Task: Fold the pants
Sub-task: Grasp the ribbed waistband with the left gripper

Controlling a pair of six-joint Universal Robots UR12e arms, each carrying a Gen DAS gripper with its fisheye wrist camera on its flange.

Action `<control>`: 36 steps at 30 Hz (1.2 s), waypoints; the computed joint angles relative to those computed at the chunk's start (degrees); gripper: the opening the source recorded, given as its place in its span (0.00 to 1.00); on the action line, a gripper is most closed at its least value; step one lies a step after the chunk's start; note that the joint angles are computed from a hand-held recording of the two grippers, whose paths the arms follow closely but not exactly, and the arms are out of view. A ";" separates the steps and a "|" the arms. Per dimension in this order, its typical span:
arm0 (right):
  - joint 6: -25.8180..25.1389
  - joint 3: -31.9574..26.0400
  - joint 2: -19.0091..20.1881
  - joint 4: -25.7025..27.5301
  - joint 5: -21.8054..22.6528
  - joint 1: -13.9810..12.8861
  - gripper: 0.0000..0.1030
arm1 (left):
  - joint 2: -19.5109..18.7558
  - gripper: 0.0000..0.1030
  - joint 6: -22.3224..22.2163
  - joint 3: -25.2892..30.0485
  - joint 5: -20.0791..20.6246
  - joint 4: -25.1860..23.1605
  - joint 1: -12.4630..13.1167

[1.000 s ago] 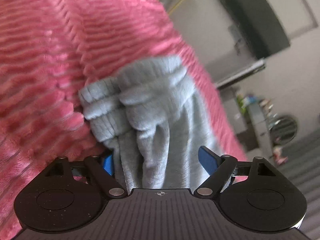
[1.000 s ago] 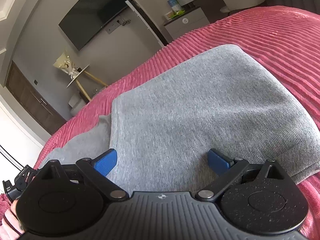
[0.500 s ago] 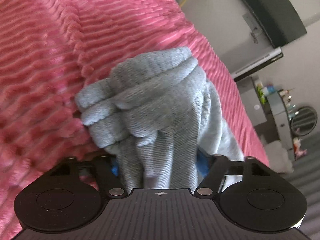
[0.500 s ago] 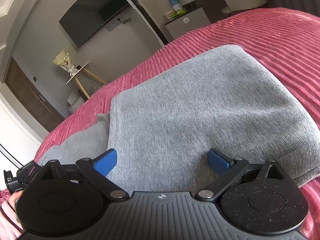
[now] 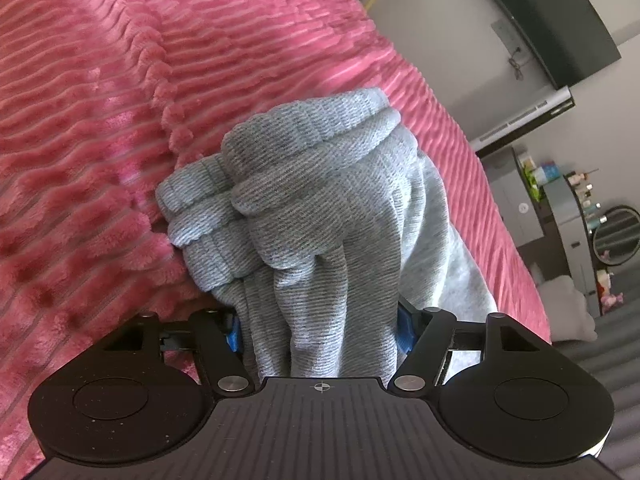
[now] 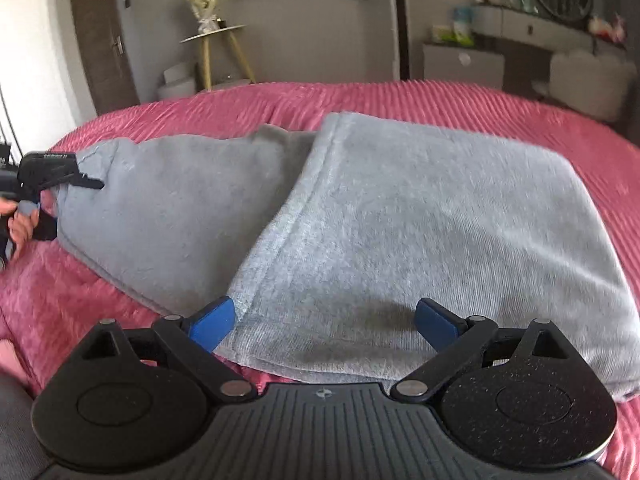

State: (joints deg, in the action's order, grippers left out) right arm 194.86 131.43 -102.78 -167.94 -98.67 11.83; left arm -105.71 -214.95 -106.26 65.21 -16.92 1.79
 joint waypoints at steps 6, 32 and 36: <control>-3.82 -0.13 -0.75 1.08 2.61 0.03 0.93 | -0.09 0.69 -0.08 -0.06 -0.82 0.06 0.29; 11.95 2.75 -1.25 -5.66 16.57 -7.08 0.80 | -0.81 0.55 0.07 0.52 0.94 0.61 -0.19; 13.86 3.33 -2.00 -6.46 17.23 -8.02 0.81 | 0.05 0.29 1.05 -0.31 0.25 2.32 0.03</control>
